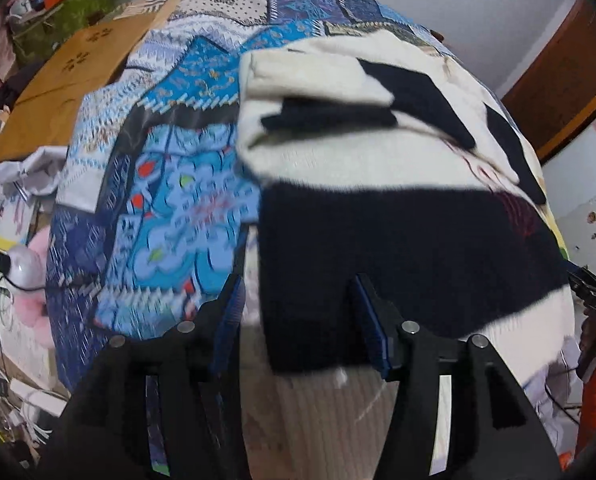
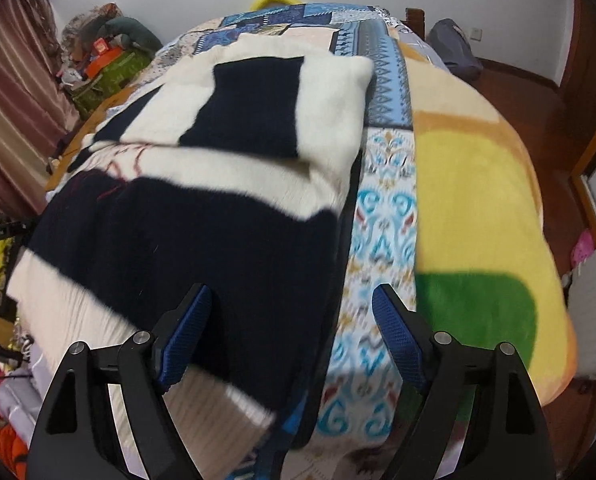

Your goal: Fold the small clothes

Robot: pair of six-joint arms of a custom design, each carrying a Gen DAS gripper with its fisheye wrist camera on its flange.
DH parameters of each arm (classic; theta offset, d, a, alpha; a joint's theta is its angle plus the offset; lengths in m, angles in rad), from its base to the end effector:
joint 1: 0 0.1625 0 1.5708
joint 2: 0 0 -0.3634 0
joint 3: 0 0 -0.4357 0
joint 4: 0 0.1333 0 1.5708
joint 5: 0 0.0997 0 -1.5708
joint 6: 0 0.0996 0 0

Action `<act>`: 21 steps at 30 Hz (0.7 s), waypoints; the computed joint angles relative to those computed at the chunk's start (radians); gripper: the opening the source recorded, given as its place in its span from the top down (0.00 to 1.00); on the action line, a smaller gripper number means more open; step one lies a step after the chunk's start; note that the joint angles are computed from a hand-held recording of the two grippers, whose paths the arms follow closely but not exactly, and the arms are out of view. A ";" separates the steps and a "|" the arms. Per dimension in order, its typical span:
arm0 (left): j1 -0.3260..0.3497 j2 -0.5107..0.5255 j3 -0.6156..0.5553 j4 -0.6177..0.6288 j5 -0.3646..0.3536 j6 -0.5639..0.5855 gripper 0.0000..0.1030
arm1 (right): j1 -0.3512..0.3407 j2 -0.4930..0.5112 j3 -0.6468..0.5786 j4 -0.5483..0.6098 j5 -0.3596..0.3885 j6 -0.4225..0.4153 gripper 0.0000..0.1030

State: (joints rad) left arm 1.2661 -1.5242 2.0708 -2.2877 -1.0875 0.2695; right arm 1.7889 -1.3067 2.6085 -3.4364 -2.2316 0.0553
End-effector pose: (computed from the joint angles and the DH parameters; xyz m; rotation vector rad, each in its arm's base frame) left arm 0.0206 -0.5331 0.2290 0.6974 2.5592 -0.2378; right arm 0.1434 -0.3133 0.0801 -0.0433 -2.4566 0.8158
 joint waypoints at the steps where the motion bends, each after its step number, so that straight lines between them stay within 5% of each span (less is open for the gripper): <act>1: -0.002 -0.014 0.012 0.006 -0.002 0.001 0.47 | 0.002 -0.002 0.008 -0.008 0.011 0.002 0.24; 5: -0.009 -0.058 0.049 0.017 -0.022 -0.008 0.51 | -0.010 0.006 0.031 -0.050 0.087 0.010 0.43; 8: -0.015 -0.076 0.066 0.019 -0.036 -0.003 0.67 | -0.012 0.015 0.039 -0.078 0.119 0.012 0.56; 10: -0.020 -0.082 0.066 0.038 -0.057 0.003 0.88 | -0.004 0.020 0.034 -0.082 0.127 0.005 0.73; 12: -0.045 -0.094 0.087 0.013 -0.029 0.009 0.89 | 0.010 0.024 0.026 -0.079 0.120 -0.002 0.86; 21: -0.106 -0.085 0.029 -0.097 -0.088 0.031 0.90 | 0.061 -0.036 -0.054 -0.060 0.116 -0.098 0.89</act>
State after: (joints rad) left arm 1.1603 -1.6089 2.1002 -2.3845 -1.1758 0.3003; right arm 1.8497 -1.3423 2.5545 -3.4960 -2.1157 -0.0422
